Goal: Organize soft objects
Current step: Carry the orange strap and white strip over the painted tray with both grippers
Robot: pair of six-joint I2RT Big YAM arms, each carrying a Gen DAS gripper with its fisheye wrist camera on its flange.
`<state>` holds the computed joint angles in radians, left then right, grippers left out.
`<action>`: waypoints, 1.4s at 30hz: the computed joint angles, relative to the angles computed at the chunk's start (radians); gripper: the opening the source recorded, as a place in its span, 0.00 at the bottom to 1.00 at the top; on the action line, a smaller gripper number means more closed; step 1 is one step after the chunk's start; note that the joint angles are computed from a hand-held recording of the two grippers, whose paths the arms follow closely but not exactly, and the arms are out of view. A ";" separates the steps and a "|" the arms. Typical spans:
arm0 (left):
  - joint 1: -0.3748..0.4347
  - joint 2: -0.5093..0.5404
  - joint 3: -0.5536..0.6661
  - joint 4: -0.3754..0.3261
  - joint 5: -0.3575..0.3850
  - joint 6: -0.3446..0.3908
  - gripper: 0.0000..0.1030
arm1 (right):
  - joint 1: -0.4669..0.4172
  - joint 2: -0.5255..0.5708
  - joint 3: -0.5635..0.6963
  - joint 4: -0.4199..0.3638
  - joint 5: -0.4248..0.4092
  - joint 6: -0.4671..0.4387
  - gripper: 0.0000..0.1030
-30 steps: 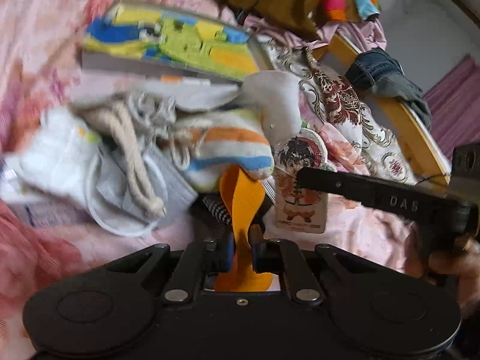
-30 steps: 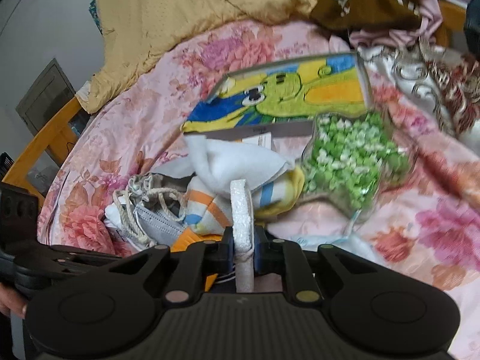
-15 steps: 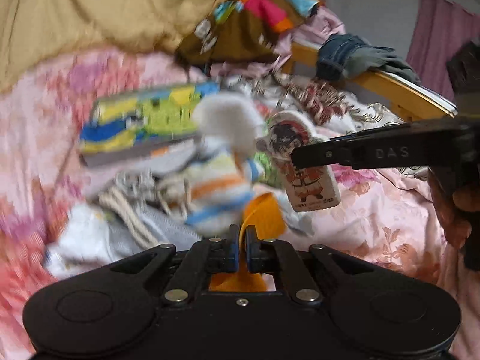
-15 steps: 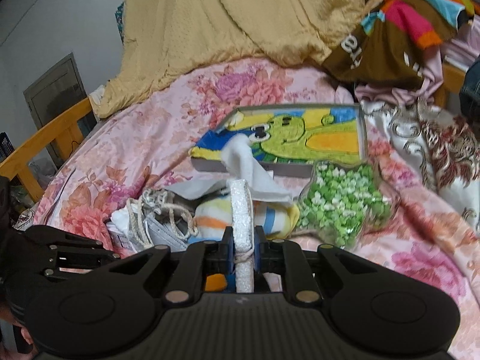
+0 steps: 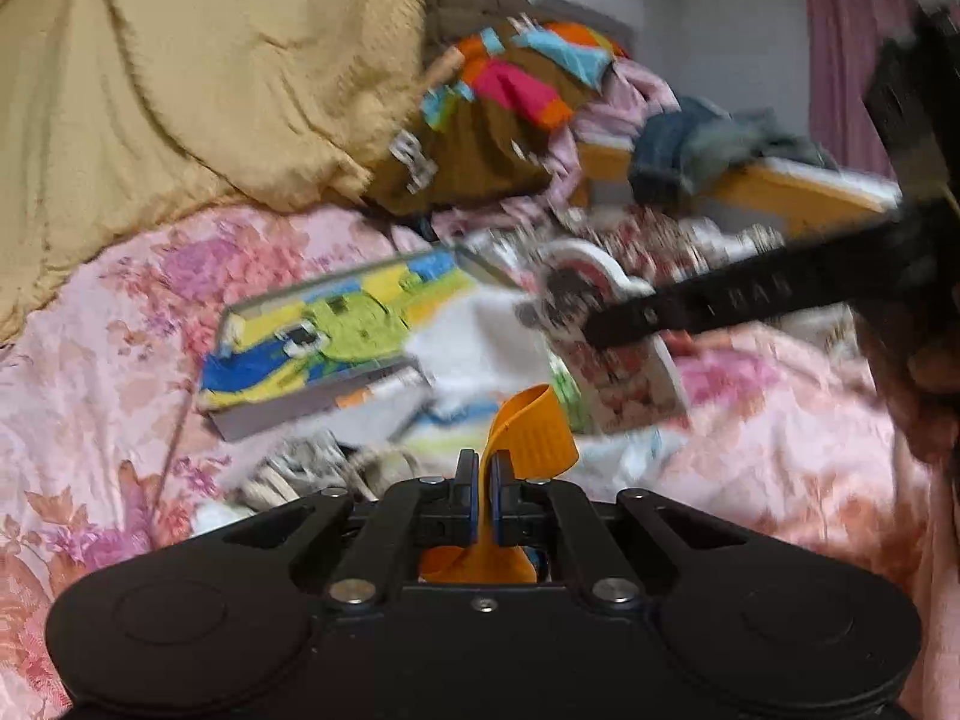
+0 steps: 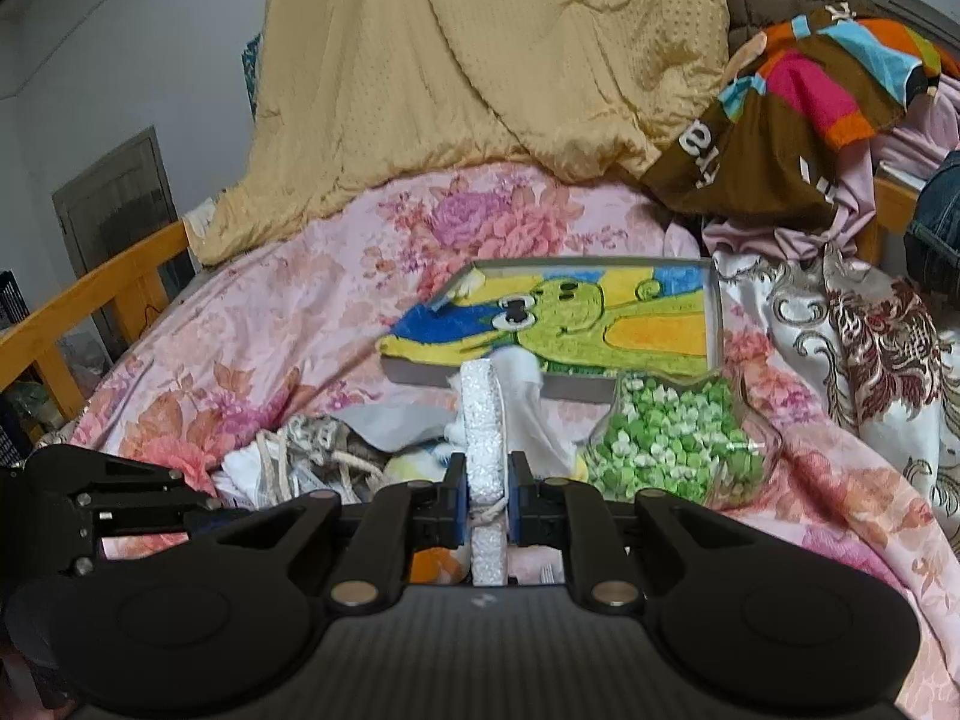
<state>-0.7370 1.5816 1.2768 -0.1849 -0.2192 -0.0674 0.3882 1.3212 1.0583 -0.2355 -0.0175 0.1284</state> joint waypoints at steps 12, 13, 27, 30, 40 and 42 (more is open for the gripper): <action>0.051 0.051 0.079 0.088 -0.035 -0.145 0.03 | -0.020 0.008 -0.011 0.192 -0.027 -0.006 0.14; 0.061 0.063 0.094 0.082 -0.032 -0.161 0.03 | -0.026 0.023 0.002 0.194 -0.036 0.001 0.14; 0.195 0.331 0.432 -0.003 0.020 -0.388 0.03 | -0.074 0.323 0.296 0.132 -0.073 0.057 0.14; 0.222 0.392 0.508 0.001 0.045 -0.446 0.03 | -0.076 0.398 0.387 0.110 -0.075 0.074 0.14; 0.286 0.526 0.648 0.001 0.149 -0.626 0.03 | -0.075 0.613 0.665 -0.008 -0.108 0.150 0.14; 0.293 0.547 0.670 -0.003 0.167 -0.649 0.03 | -0.074 0.641 0.704 -0.034 -0.112 0.156 0.14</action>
